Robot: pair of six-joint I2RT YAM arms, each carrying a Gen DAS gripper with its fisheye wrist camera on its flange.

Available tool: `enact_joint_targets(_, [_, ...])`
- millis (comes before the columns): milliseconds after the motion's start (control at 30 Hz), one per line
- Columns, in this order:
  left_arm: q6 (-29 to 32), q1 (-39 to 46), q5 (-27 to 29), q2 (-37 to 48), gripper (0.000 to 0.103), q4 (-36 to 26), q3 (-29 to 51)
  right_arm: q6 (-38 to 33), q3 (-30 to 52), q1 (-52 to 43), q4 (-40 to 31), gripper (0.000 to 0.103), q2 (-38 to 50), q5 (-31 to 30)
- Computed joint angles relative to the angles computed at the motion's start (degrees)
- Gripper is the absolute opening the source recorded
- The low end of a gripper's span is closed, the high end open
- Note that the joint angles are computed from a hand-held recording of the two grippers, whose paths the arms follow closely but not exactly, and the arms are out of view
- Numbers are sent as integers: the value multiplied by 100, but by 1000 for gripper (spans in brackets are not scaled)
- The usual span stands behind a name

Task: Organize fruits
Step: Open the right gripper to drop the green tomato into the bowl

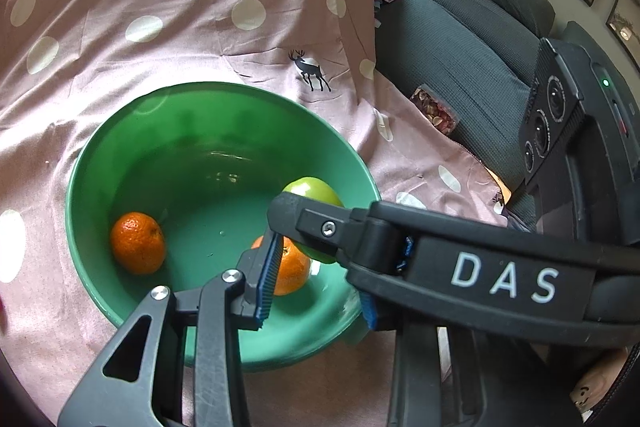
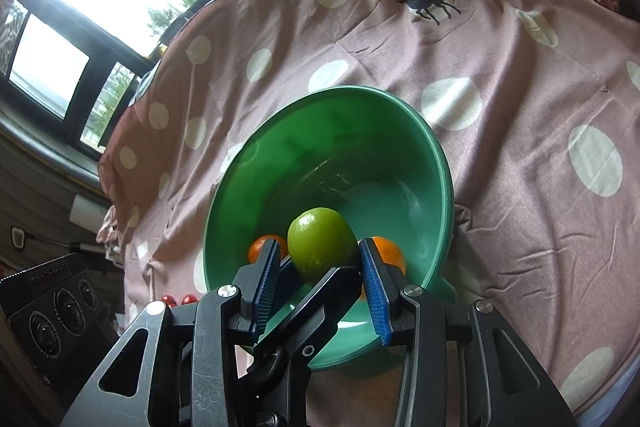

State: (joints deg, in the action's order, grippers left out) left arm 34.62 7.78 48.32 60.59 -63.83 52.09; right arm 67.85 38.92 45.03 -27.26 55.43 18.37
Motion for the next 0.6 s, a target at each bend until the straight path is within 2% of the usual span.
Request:
enact_joint_targets(400, [-12, 33, 1, 56, 33, -68, -12, -23, 48, -65, 3, 44, 128, -77])
enact_joint_targets(600, [388, 565, 51, -18, 36, -434, 155, 227, 182, 150, -354, 44, 51, 427])
